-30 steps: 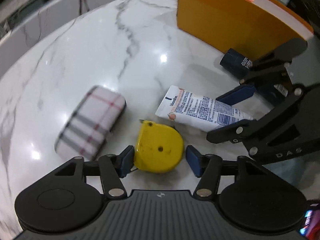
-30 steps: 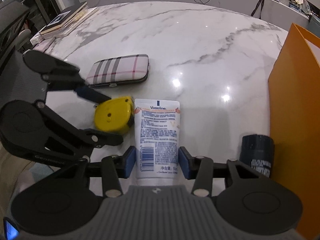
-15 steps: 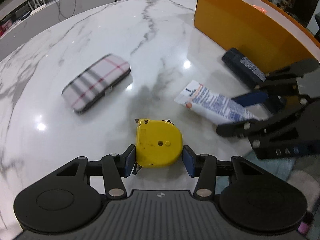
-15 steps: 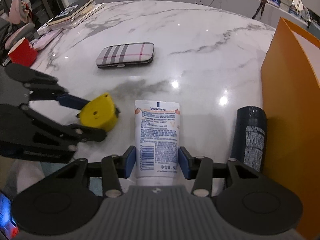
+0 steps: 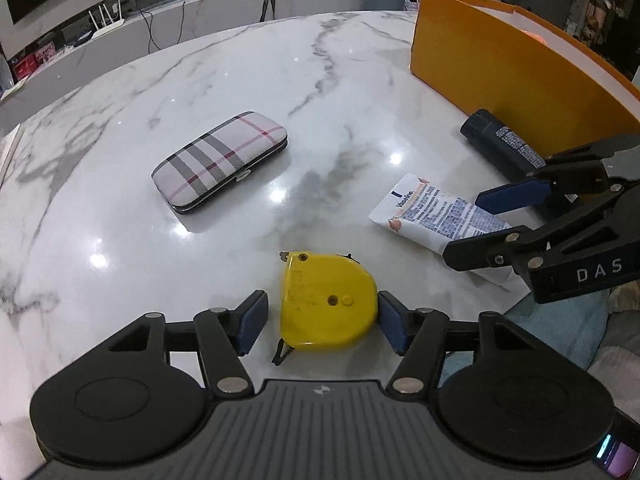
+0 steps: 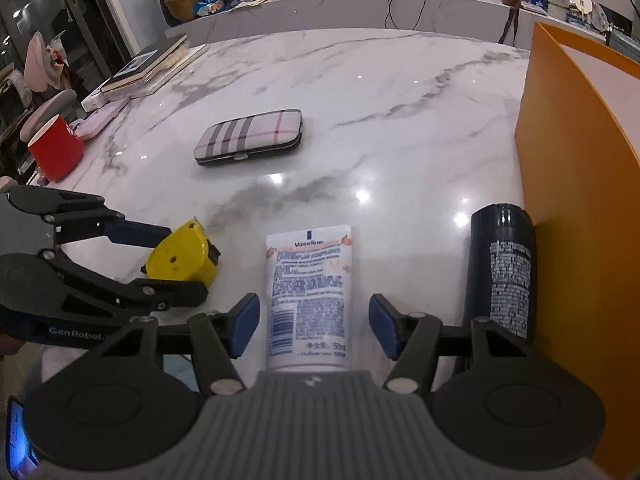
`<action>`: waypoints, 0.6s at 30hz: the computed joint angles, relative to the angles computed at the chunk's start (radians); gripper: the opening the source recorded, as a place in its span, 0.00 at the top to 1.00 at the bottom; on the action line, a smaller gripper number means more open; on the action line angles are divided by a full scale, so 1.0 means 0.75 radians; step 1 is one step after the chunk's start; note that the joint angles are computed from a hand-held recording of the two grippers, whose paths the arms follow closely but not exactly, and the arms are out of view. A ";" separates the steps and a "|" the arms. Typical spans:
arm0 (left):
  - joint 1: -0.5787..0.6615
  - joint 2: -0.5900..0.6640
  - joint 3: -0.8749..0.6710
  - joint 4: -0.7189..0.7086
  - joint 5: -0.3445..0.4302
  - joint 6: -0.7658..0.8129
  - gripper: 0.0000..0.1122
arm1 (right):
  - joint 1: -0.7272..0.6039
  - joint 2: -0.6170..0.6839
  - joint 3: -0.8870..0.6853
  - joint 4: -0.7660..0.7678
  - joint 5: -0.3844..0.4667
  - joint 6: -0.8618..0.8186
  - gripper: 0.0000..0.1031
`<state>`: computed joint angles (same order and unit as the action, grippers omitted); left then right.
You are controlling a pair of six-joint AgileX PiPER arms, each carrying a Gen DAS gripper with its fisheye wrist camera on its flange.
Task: Organize rigid objects
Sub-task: 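Grasp the yellow tape measure with the left gripper while the right holds the tube, then lift the Vaseline tube and tape measure and carry both over the orange box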
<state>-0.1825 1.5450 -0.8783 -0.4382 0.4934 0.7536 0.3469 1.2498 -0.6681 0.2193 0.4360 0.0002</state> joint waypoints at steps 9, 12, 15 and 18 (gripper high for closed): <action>-0.008 -0.003 0.018 -0.020 -0.032 -0.031 0.39 | 0.142 0.010 0.006 -0.410 -0.025 0.372 0.43; -0.016 -0.005 0.019 -0.012 -0.040 -0.052 0.43 | 0.154 0.014 0.006 -0.458 -0.029 0.408 0.52; -0.009 -0.011 0.030 -0.047 -0.050 -0.010 0.49 | 0.158 0.012 0.010 -0.469 -0.034 0.416 0.53; -0.012 -0.014 0.041 -0.060 -0.069 -0.009 0.50 | 0.152 0.008 0.013 -0.452 -0.037 0.400 0.53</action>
